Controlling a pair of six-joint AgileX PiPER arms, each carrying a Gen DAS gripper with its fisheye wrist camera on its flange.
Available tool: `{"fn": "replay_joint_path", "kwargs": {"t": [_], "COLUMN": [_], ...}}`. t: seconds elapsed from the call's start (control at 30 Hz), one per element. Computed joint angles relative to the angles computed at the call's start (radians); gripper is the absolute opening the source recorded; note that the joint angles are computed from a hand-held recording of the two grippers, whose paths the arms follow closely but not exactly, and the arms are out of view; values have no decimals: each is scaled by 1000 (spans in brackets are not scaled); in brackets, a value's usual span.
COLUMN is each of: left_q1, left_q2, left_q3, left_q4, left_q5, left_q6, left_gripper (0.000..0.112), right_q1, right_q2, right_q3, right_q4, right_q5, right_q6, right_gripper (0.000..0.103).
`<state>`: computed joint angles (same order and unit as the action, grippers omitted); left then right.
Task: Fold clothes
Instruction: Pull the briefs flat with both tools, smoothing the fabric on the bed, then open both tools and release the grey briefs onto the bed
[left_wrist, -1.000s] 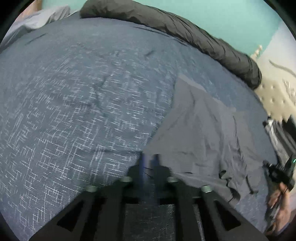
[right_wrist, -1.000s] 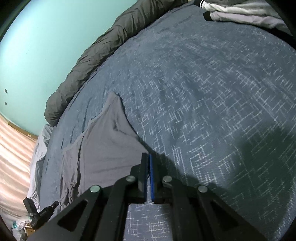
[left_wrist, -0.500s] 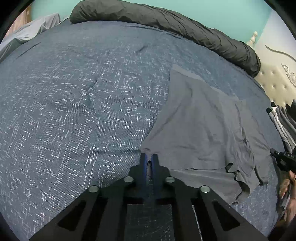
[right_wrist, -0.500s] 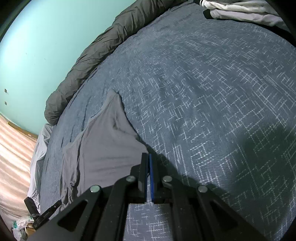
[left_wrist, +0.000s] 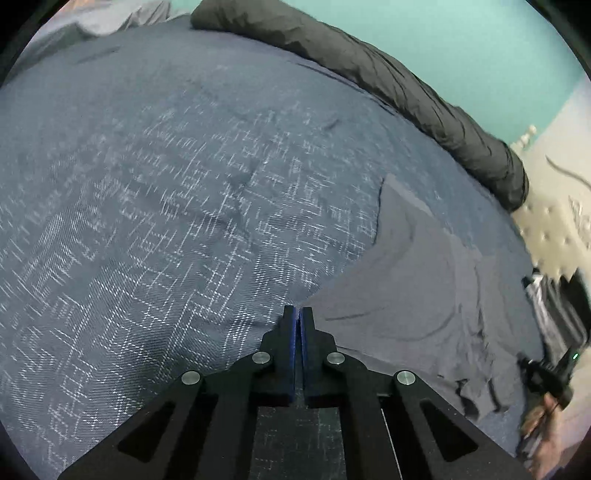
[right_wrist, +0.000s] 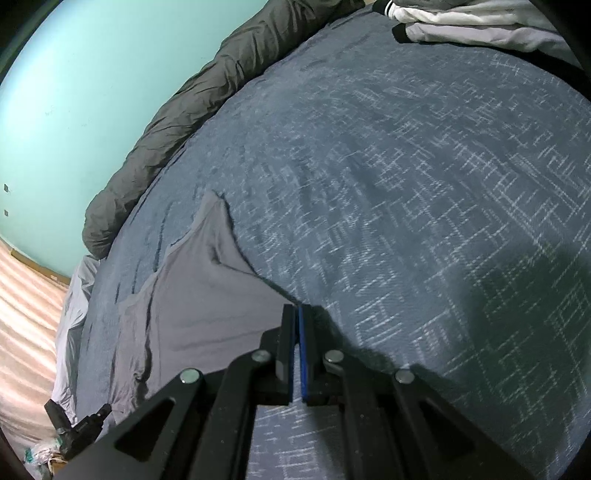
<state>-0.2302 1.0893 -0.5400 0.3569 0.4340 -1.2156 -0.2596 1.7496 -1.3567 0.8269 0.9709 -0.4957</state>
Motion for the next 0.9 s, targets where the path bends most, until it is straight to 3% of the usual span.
{"fn": "replay_joint_path", "kwargs": {"t": [0.1, 0.3, 0.43, 0.53, 0.63, 0.73, 0.83, 0.9], "left_q1": [30, -54, -39, -66, -182, -318, -443, -512], "left_q2": [-19, 13, 13, 5, -38, -57, -2, 68], "left_q3": [38, 9, 18, 5, -27, -80, -161, -228], "left_q4": [-86, -9, -47, -3, 169, 277, 302, 280], "left_q5": [-30, 9, -9, 32, 182, 317, 329, 290], "left_q6": [52, -44, -27, -89, -296, -424, -454, -416], "left_gripper": [2, 2, 3, 9, 36, 38, 38, 38], "right_q1": [6, 29, 22, 31, 61, 64, 63, 75], "right_q2": [9, 9, 35, 36, 13, -36, -90, -126], "right_q3": [-4, -8, -21, -36, -48, -24, 2, 18], "right_q4": [-9, -29, 1, -23, -85, -113, -86, -61], "right_q5": [-15, -26, -5, -5, -34, -69, -55, -21], "right_q6": [19, 32, 30, 58, 129, 157, 120, 80], "right_gripper": [1, 2, 2, 3, 9, 27, 29, 29]}}
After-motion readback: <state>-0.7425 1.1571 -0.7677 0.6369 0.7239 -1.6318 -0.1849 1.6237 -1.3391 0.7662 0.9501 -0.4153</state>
